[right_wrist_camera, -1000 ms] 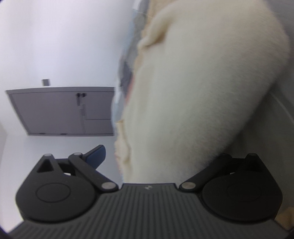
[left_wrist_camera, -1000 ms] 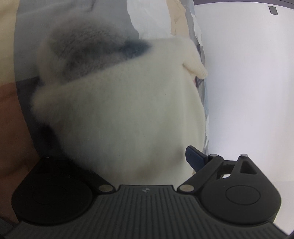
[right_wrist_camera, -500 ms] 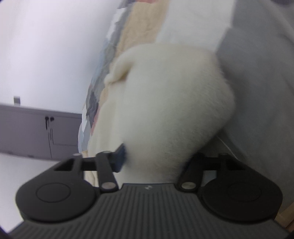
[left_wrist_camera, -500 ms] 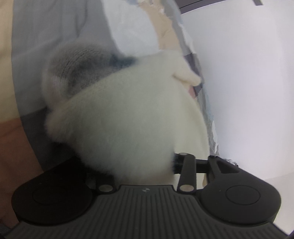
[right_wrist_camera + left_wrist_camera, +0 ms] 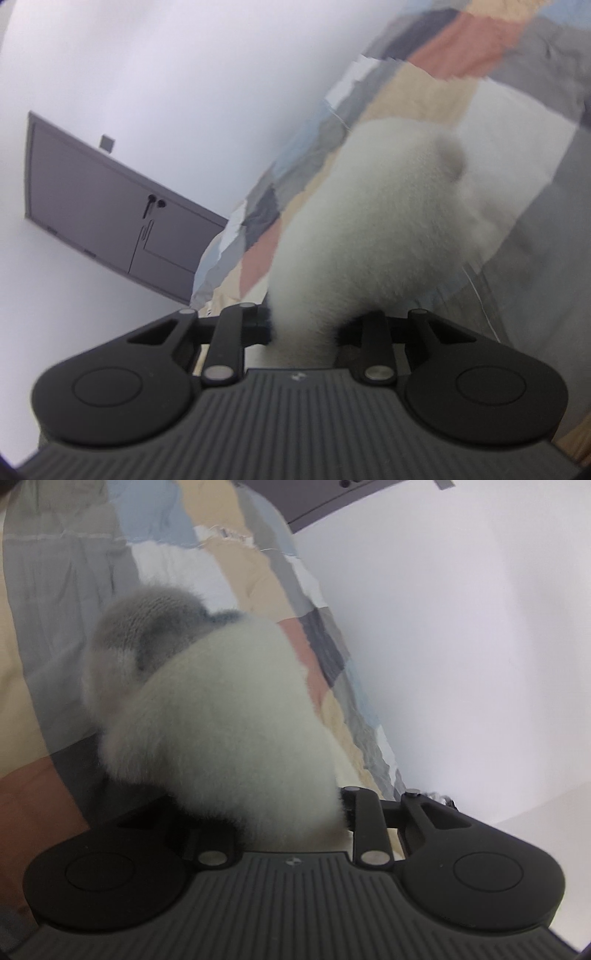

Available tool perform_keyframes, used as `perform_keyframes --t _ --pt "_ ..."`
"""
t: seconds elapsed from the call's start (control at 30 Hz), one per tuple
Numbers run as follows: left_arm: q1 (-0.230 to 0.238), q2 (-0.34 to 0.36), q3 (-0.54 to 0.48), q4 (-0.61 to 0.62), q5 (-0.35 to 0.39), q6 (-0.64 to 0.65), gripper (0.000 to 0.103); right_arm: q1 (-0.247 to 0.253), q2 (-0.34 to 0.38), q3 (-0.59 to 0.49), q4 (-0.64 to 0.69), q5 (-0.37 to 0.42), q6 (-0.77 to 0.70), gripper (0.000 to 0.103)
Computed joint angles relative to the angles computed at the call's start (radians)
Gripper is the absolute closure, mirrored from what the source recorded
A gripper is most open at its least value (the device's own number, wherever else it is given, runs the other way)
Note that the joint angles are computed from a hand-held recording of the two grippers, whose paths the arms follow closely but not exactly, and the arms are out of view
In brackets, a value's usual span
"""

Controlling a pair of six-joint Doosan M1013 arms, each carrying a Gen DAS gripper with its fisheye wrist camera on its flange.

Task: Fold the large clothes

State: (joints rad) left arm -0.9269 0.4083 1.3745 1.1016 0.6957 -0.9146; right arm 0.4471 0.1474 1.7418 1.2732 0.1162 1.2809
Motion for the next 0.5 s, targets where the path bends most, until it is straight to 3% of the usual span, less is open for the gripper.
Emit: perform_keyframes --t 0.17,0.37,0.5 --pt "-0.015 -0.029 -0.004 -0.025 -0.017 0.120 0.074 -0.011 -0.048 0.013 -0.175 0.049 0.119 0.074" --pt "-0.044 -0.064 0.021 -0.022 -0.029 0.139 0.073 -0.024 -0.090 0.031 -0.096 0.086 -0.030 0.073" --pt "-0.070 -0.080 0.042 -0.029 -0.013 0.122 0.073 -0.024 -0.100 0.038 -0.137 0.096 -0.023 0.073"
